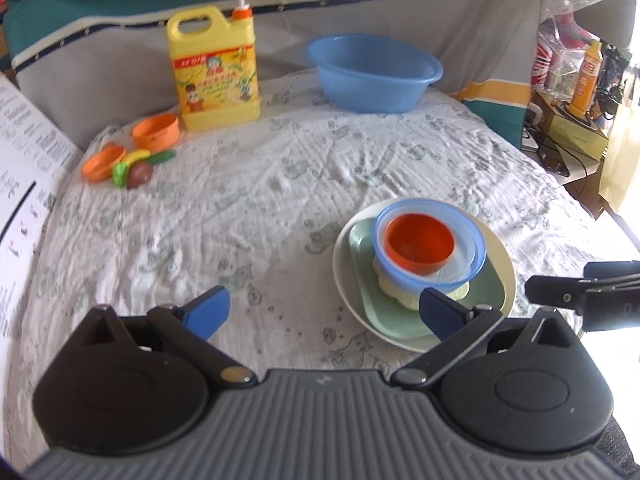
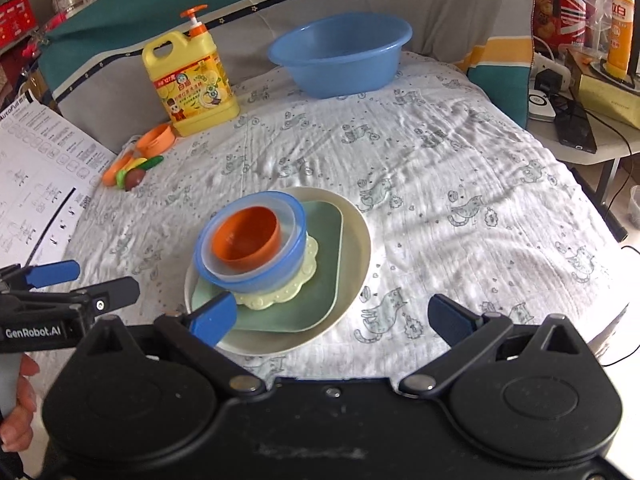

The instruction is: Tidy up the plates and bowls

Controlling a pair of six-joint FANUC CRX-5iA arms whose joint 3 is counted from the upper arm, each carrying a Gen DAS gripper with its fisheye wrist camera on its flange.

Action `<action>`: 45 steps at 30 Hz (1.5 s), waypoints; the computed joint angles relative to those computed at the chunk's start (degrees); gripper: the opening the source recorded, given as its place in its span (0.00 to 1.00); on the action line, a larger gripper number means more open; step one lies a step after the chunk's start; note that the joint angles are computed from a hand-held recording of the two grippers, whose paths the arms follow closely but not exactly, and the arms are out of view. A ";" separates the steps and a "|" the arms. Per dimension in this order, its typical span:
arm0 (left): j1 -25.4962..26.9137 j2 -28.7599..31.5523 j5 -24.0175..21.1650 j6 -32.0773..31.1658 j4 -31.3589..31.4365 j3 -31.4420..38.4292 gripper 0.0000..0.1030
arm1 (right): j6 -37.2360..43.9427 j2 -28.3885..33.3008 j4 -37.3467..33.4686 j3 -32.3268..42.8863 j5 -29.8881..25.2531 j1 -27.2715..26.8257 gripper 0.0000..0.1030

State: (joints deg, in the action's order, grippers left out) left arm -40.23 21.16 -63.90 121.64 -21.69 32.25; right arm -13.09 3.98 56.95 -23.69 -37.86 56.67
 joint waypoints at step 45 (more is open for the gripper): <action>1.43 3.75 -3.77 -3.49 5.12 0.05 1.00 | 5.29 4.07 -2.87 2.16 2.23 -1.45 1.00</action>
